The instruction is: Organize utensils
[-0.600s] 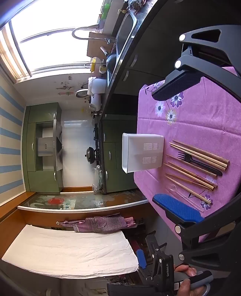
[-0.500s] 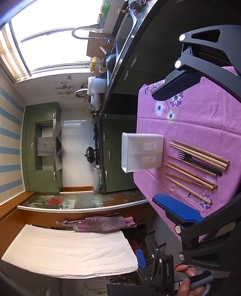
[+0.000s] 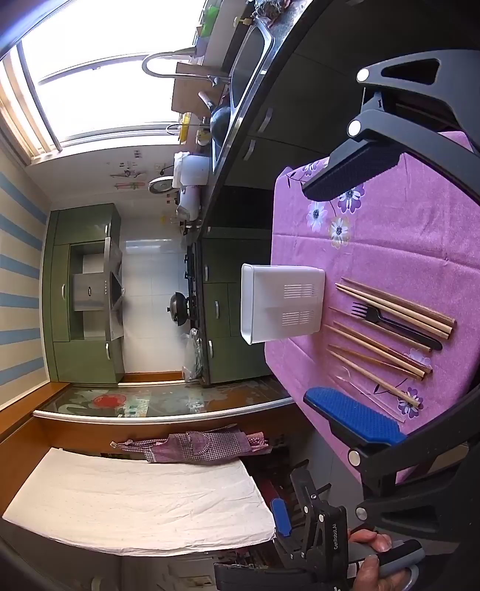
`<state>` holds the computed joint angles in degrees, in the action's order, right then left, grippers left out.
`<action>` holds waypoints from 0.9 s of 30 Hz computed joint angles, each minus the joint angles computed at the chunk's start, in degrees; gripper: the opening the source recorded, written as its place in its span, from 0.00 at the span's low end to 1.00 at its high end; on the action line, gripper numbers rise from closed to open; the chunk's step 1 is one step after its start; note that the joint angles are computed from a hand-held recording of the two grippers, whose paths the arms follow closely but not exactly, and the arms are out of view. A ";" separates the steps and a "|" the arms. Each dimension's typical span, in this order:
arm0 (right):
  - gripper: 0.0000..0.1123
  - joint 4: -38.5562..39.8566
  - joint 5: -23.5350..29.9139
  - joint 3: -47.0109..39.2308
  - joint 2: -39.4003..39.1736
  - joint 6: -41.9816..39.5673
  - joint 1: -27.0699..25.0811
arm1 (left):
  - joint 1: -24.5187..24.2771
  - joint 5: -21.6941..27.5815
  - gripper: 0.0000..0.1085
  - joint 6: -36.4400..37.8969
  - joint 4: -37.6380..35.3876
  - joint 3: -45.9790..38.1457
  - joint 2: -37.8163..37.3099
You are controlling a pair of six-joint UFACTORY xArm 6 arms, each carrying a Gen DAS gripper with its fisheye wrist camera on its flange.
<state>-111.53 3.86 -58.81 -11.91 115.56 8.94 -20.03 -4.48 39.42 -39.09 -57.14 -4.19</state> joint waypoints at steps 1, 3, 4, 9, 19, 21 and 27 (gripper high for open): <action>0.89 0.25 0.15 0.04 0.02 -0.21 0.07 | -0.09 -0.17 0.89 -0.71 0.73 0.26 -0.04; 0.89 -0.58 0.16 -0.10 0.20 0.64 0.13 | -0.16 -0.17 0.89 -0.55 0.36 0.14 0.21; 0.89 -0.59 0.15 -0.19 0.31 0.67 0.16 | -0.38 -0.30 0.89 0.33 -0.69 0.16 0.24; 0.89 -0.35 0.07 -0.11 0.24 0.45 0.05 | -0.03 0.18 0.89 0.04 -0.79 -0.25 0.48; 0.89 -2.09 0.77 -0.16 0.88 2.47 0.73 | -0.06 0.59 0.90 1.78 -2.53 -0.07 0.19; 0.89 -1.60 0.36 -0.22 0.82 1.88 0.41 | -0.03 0.90 0.89 2.28 -3.09 -0.32 0.31; 0.89 -1.09 0.18 -0.25 0.81 1.38 0.29 | 0.04 1.41 0.89 2.44 -3.44 -0.43 0.36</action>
<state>-112.62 4.04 -59.06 -11.10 116.94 9.23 -19.99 -3.07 41.86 -42.53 -57.57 -3.82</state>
